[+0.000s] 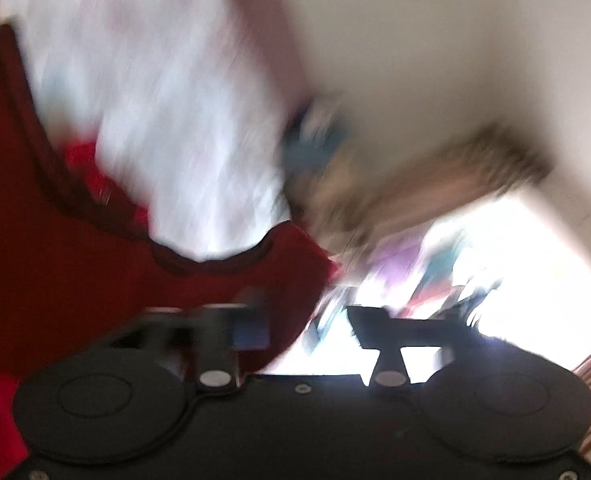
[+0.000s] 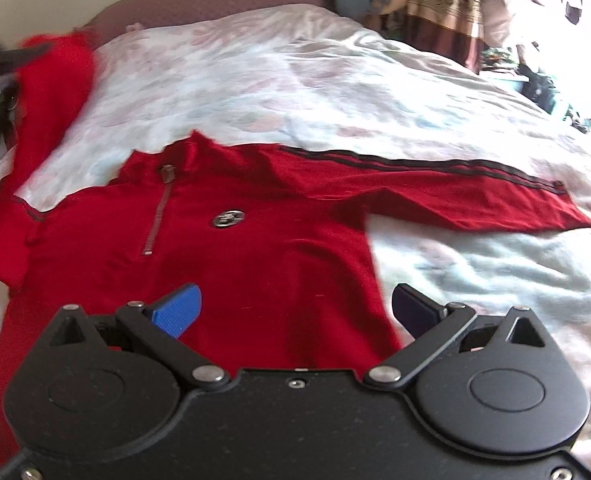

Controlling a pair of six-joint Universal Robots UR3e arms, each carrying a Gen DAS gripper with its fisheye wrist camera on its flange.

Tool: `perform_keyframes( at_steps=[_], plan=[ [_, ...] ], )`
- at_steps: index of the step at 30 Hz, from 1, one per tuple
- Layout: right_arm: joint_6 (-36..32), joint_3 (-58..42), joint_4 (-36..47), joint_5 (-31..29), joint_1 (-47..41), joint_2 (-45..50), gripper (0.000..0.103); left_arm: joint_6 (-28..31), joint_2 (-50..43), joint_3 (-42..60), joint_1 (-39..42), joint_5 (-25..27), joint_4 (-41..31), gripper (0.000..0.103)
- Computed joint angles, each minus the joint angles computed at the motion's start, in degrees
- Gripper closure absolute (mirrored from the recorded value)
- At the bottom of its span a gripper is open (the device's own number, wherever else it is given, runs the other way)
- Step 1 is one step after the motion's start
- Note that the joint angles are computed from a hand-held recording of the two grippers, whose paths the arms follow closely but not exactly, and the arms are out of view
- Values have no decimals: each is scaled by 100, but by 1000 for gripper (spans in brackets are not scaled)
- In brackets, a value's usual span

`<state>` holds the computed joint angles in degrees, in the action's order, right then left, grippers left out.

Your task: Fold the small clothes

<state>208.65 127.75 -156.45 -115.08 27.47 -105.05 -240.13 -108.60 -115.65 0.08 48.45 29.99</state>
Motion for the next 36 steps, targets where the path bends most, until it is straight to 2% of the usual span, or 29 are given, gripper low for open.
perform_keyframes(
  at_steps=[1,2,4,5,7,10,12,15,17,19,20,21,22,23,25,26,27,30,32,34,36],
  plan=[
    [-45,51,0,0,-67,-55,0,317,80,57,-163,-19,-642,47],
    [-91,95,-19,1,-135,-102,0,527,228,-106,-189,2,-803,47],
    [-230,239,-258,156,-328,-167,0,581,278,-658,-38,190,76,45],
    [-331,340,-434,317,-459,-209,0,769,547,-1029,148,169,158,45],
    [-671,694,-1004,1068,-982,-370,2,1438,1276,-1654,870,17,-391,45],
    [-978,1067,-1982,2542,-2003,-137,18,2728,2136,-2138,1785,146,-1586,45],
    [-813,825,-2257,2995,-2322,464,42,3579,2749,-2449,2187,434,-2376,45],
    [-312,114,-2020,3135,-2572,1464,48,4153,3204,-2819,2672,317,-3034,45],
    [-46,-232,-1962,3045,-2534,1987,48,4281,3173,-2908,2781,312,-3199,45],
    [276,-640,-1914,2670,-2323,2504,49,4415,2758,-2681,2717,386,-3076,45],
    [405,-723,-2041,2620,-2270,2672,56,4434,2689,-2638,2560,594,-3098,45],
    [446,-791,-2160,2549,-2212,2793,84,4453,2461,-2356,2519,626,-3158,45],
    [463,-893,-2130,2439,-2144,2855,97,4412,2227,-2144,2394,672,-3139,45],
    [532,-949,-2040,2480,-2150,2834,96,4342,2233,-2172,2364,691,-3107,45],
    [751,-542,-2537,2727,-2313,2495,97,4403,2214,-2182,2447,534,-3044,45],
    [783,-356,-2743,2697,-2322,2313,97,4463,2222,-2197,2416,563,-3002,45],
    [778,-244,-2794,2544,-2282,2154,97,4521,2425,-2151,2349,659,-3256,44],
    [428,39,-2675,2635,-2499,1909,96,4668,2108,-1912,2095,1044,-3477,44],
    [240,-118,-2112,2712,-2614,2070,92,4734,1907,-1895,2013,1191,-3392,44],
    [323,263,-2345,2867,-2805,1865,92,4774,1881,-1868,1934,1308,-3357,43],
    [568,432,-2603,2448,-2634,1649,79,4711,2057,-1816,1868,1374,-3490,44]
  ],
)
